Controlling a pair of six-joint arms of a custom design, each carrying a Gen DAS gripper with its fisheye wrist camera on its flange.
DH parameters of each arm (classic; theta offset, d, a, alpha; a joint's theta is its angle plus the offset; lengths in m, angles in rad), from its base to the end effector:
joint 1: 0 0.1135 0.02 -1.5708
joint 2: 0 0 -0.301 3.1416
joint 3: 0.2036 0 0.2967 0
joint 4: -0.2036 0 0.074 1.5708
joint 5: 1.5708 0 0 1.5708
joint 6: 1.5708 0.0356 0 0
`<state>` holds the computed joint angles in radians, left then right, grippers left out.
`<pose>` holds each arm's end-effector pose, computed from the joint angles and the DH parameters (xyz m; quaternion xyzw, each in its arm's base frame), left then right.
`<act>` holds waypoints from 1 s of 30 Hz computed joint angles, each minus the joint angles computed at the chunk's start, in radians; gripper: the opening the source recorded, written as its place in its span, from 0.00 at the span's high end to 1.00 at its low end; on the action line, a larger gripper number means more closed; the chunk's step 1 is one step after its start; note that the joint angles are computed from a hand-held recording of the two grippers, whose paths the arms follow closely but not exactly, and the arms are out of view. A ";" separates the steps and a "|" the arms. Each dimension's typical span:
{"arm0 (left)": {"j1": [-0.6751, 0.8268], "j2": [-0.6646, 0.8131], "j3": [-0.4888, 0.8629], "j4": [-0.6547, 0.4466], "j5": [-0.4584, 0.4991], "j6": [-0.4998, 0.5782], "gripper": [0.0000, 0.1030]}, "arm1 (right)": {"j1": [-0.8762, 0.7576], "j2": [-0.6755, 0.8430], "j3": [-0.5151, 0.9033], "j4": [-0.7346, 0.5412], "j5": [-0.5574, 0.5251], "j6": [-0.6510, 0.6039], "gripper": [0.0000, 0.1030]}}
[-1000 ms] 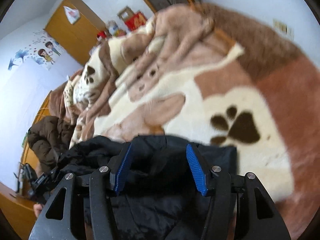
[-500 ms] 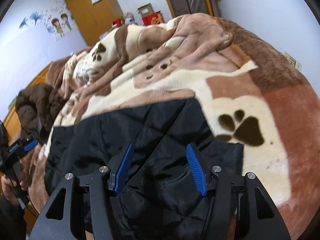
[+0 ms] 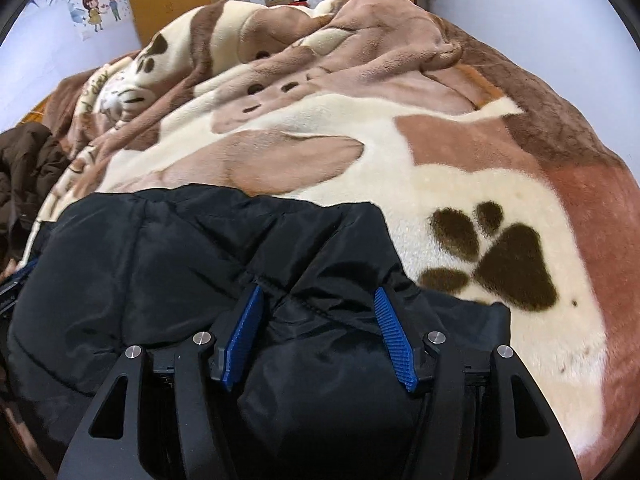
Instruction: Fold large clothes
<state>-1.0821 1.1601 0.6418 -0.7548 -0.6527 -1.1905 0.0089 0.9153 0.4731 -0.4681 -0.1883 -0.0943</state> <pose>0.1186 -0.1770 0.1998 -0.0982 0.9328 0.0060 0.3467 0.1916 0.0084 0.1959 -0.0790 0.9389 0.0751 0.3263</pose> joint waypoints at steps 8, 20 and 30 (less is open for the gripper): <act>-0.109 -0.066 0.104 -0.138 -0.042 -0.085 0.25 | 0.117 -0.192 0.093 -0.215 0.092 0.048 0.44; 0.000 0.135 0.085 0.214 0.116 0.105 0.24 | 0.297 -0.043 0.025 -0.041 0.080 0.161 0.43; 0.035 0.243 0.101 0.279 0.096 0.168 0.24 | 0.323 0.075 0.008 0.084 0.136 0.153 0.42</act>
